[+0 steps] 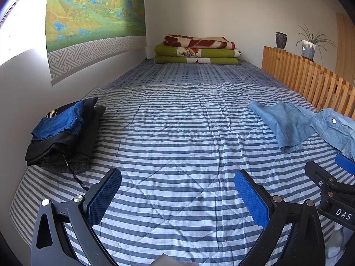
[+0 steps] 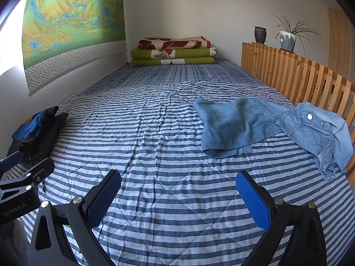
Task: Fold large clothes
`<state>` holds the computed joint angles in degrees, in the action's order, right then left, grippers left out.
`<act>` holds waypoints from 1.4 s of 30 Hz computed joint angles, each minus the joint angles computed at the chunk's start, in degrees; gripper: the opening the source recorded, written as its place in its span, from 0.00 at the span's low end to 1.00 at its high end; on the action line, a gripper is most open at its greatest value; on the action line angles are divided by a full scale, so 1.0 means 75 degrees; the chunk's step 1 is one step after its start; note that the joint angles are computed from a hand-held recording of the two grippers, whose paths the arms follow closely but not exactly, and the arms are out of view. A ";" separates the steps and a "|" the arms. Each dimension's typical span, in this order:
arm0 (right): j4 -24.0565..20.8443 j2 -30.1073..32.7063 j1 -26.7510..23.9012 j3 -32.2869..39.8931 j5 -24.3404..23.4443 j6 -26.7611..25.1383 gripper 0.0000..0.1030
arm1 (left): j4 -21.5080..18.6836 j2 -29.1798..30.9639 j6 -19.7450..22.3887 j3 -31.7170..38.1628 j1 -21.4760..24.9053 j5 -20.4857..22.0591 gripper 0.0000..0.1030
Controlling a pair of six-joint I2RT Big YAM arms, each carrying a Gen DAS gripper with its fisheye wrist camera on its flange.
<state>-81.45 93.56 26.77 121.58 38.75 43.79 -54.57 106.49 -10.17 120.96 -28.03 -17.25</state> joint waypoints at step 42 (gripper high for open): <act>-0.0271 -0.1721 -0.5630 -0.3528 -0.0541 0.0399 0.99 | -0.0894 0.1438 0.0188 0.0851 -0.0041 0.0281 1.00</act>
<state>-83.49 80.65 -15.45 95.12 34.69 46.78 -61.27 117.28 -8.75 127.34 -28.34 -15.14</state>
